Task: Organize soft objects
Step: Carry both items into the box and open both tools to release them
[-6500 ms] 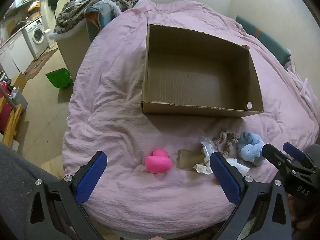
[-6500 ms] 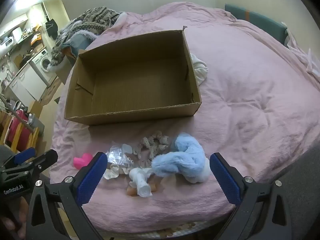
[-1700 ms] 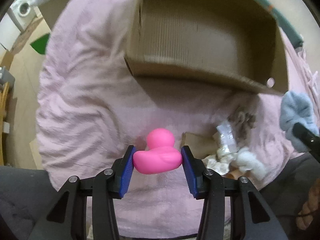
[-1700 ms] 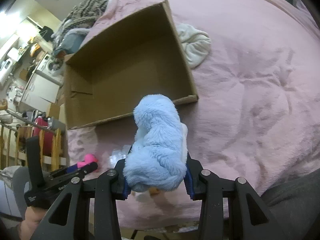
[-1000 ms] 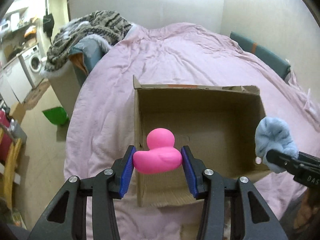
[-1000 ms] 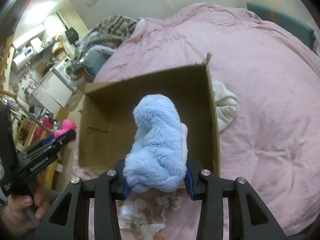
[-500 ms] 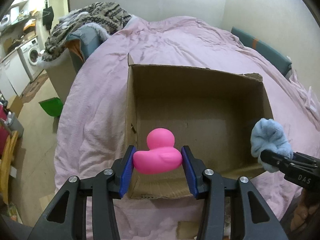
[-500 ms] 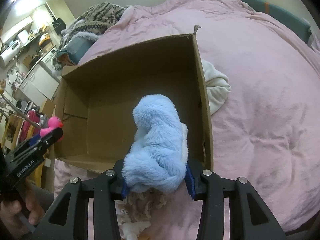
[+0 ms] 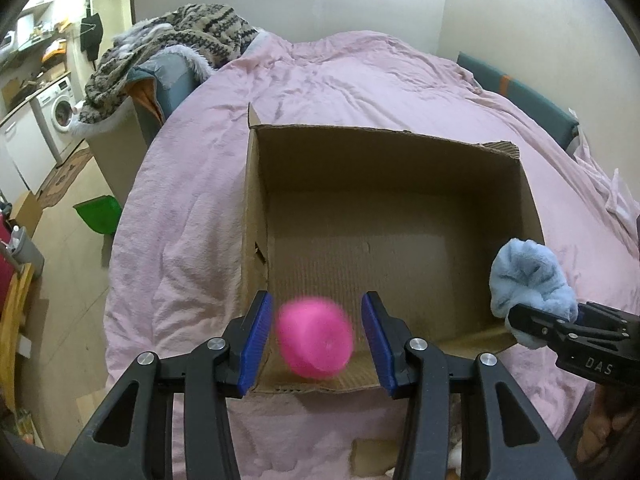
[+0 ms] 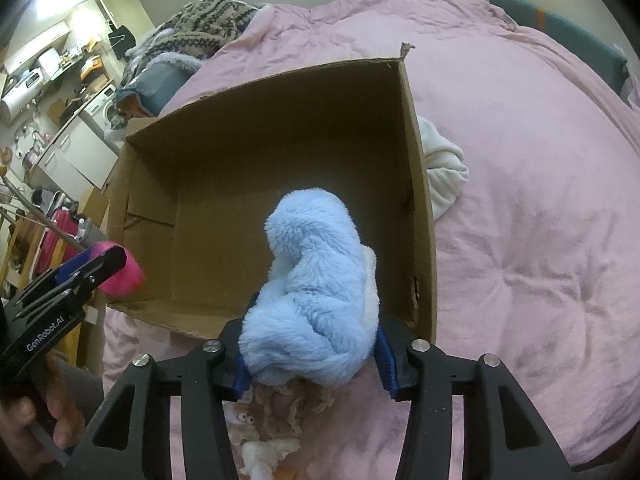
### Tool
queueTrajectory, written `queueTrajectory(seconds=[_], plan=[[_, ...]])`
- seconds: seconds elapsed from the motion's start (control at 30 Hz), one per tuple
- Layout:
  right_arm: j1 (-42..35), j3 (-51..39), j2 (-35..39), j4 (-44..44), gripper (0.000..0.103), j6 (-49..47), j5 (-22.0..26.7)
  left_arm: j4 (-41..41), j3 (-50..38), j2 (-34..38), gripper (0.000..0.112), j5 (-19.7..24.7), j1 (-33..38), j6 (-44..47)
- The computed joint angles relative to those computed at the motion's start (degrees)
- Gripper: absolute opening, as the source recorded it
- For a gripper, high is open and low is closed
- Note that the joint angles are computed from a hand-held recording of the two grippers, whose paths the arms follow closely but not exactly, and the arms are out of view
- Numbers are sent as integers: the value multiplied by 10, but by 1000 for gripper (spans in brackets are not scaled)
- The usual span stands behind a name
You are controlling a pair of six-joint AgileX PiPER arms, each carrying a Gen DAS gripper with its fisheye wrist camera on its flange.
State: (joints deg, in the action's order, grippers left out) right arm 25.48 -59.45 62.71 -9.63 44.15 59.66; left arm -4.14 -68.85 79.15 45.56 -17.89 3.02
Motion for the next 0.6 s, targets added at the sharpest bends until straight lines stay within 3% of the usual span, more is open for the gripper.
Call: queueTrajectory(seconds=[0.3, 0.43, 0.53, 0.6], plan=[[-11, 0, 2, 20, 65, -17, -7, -19, -1, 0, 43, 11, 4, 15], [-17, 7, -15, 18, 82, -3, -24, 0, 3, -7, 66, 6, -5, -4], [-15, 11, -31, 1, 103, 20, -36, 8, 10, -18, 72, -4, -14, -5], [-21, 13, -36, 1, 103, 25, -38, 6, 11, -19, 72, -4, -16, -1]])
